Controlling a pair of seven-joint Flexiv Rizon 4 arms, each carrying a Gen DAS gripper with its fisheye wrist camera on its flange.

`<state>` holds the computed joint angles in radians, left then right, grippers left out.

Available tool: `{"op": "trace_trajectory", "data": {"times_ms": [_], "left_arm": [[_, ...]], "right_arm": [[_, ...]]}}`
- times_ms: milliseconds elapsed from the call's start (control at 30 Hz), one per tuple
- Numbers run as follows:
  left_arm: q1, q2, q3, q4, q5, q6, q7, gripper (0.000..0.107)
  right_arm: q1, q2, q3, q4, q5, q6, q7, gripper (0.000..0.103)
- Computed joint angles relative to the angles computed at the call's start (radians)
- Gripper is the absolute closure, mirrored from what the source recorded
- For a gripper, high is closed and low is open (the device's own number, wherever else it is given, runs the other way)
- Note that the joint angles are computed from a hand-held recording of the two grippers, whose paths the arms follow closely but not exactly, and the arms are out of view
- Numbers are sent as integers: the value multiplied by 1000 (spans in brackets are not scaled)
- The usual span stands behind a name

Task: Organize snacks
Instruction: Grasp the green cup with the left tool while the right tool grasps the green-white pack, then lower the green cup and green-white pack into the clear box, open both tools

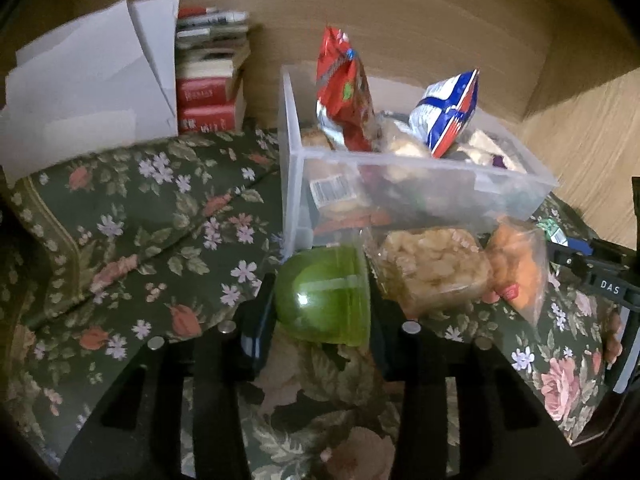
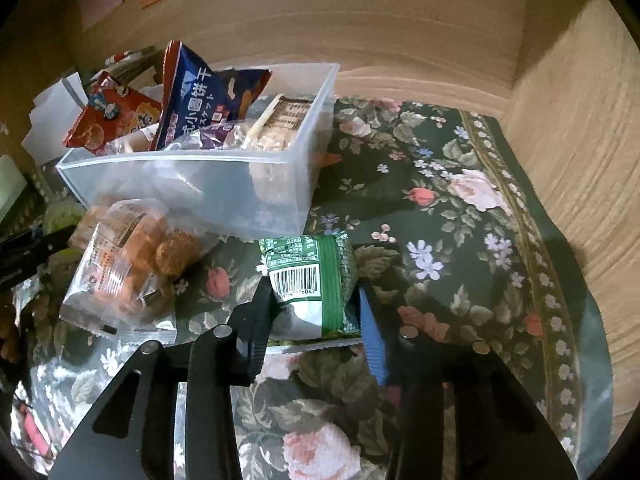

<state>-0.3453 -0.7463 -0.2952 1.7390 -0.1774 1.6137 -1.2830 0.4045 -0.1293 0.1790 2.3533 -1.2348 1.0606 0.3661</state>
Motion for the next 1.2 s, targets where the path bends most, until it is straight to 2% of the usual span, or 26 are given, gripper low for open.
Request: {"op": "trace_trajectory", "data": {"times_ms": [233, 300, 533, 767, 900, 1067, 1200], "left_arm": [[58, 48, -65, 74, 36, 84, 4, 67], [36, 54, -60, 44, 26, 75, -2, 67], [80, 84, -147, 28, 48, 109, 0, 67], [78, 67, -181, -44, 61, 111, 14, 67], [40, 46, -156, -101, 55, 95, 22, 67], [-37, -4, -86, -209, 25, 36, 36, 67], [-75, -44, -45, -279, 1, -23, 50, 67]], "right_arm": [[21, 79, 39, 16, 16, -97, 12, 68], [22, 98, 47, 13, 2, -116, 25, 68], [16, 142, 62, -27, -56, -167, 10, 68], [-6, 129, 46, -74, -172, -148, 28, 68], [-20, 99, 27, -106, -221, -121, 31, 68], [-43, 43, -4, -148, -250, -52, 39, 68], [-50, -9, -22, -179, -230, -24, 15, 68]]}}
